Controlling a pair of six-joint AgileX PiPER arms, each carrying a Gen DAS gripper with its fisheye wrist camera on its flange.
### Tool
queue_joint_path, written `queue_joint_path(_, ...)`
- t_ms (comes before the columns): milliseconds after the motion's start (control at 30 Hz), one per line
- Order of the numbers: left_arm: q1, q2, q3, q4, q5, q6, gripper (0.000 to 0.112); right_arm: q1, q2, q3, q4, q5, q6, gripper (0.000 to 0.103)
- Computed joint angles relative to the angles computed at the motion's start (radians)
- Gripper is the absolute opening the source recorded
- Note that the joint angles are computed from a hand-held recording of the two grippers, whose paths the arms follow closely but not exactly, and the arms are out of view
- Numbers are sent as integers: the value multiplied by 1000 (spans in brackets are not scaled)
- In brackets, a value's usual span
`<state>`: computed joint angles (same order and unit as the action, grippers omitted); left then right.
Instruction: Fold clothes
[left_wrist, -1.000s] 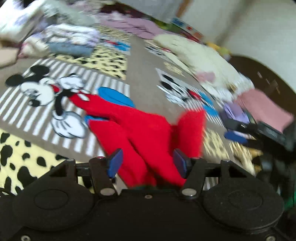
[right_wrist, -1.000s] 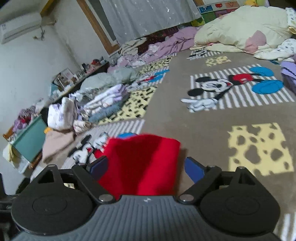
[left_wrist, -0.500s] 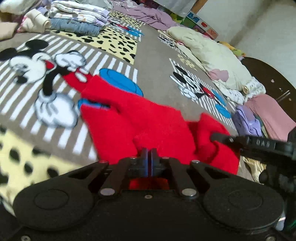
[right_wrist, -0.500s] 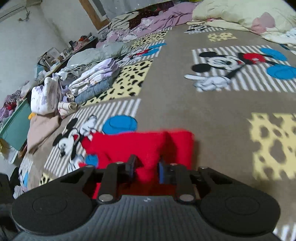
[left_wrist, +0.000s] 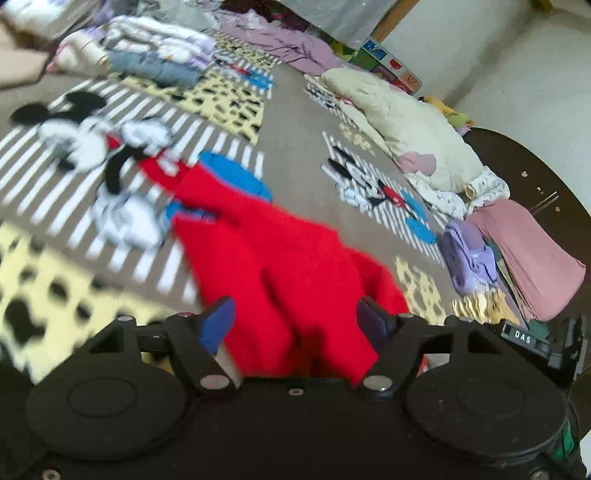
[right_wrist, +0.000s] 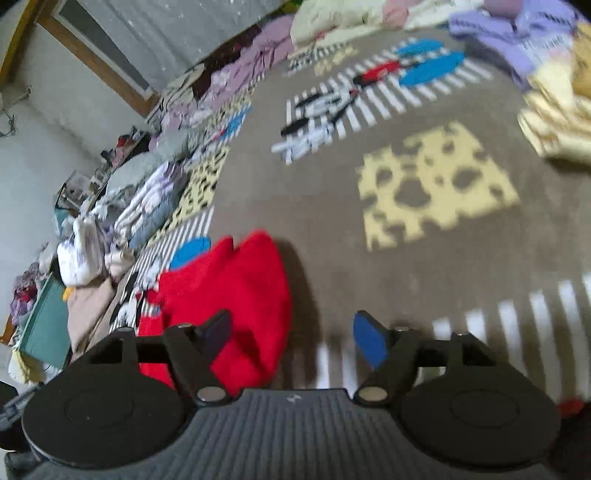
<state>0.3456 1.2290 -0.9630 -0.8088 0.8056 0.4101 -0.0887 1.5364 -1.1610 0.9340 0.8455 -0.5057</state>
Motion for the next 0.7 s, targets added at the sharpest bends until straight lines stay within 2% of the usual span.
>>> queue_joint_path(233,-129,288,-237,139,-14,-62,72,105,212,-201,-71,-24,83,73)
queue_joint_path(300,-133,348,-281,134,11,-37,70,111,252,-230,-49,-4,86,67)
queue_joint_path(333,-137,359,-290,136,23,-25,57,108,264,-233,-12,11,65,59)
queue_joint_path(367,-140,367,-296,138,35,-14,39,106,275,-235,24,29,44,56)
queue_joint_path(400,-144,375,-302,141,46,-2,33,106,282,-237,52,50,22,48)
queue_joint_path(500,-119,351,-286,99,92,45,1,116,285,-236,92,86,-22,20)
queue_joint_path(533,-107,334,-273,83,100,53,2,115,278,-228,108,92,-39,13)
queue_joint_path(700,-24,227,-215,-32,157,111,2,69,206,-167,230,118,-115,10)
